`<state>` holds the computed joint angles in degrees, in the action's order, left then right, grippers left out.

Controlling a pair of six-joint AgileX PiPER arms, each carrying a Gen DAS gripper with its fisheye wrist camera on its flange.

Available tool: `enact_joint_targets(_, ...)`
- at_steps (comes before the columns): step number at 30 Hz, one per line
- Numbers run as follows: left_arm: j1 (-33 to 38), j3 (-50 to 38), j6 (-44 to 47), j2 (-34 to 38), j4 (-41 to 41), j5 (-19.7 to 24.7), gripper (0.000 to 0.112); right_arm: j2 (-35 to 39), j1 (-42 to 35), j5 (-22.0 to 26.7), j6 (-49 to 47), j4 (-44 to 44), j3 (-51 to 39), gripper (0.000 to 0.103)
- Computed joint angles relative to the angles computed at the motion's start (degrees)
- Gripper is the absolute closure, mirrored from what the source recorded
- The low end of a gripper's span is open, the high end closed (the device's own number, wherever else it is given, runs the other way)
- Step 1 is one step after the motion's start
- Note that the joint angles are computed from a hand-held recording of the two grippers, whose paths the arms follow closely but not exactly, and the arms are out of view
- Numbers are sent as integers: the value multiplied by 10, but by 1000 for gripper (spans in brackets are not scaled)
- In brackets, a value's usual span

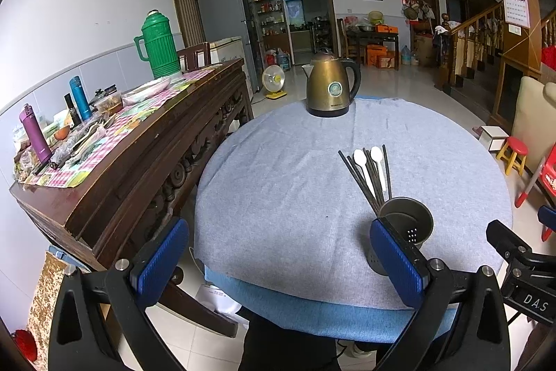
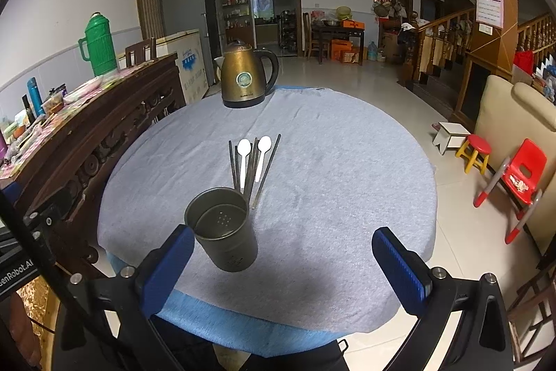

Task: Organize utensils

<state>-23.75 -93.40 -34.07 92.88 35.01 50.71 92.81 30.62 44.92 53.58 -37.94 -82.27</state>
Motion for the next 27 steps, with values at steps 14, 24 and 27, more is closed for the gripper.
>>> enact_joint_targets(14, 10, 15, 6, -8, -14, -10, 9, 15, 2, 34, -40, 27, -26, 0)
enact_joint_targets(24, 15, 8, 16, 7, -24, -13, 9, 18, 0, -2, -6, 2, -11, 0)
enact_joint_targets(27, 23, -1, 26, 16, -35, -11, 9, 25, -5, -6, -8, 3, -15, 0)
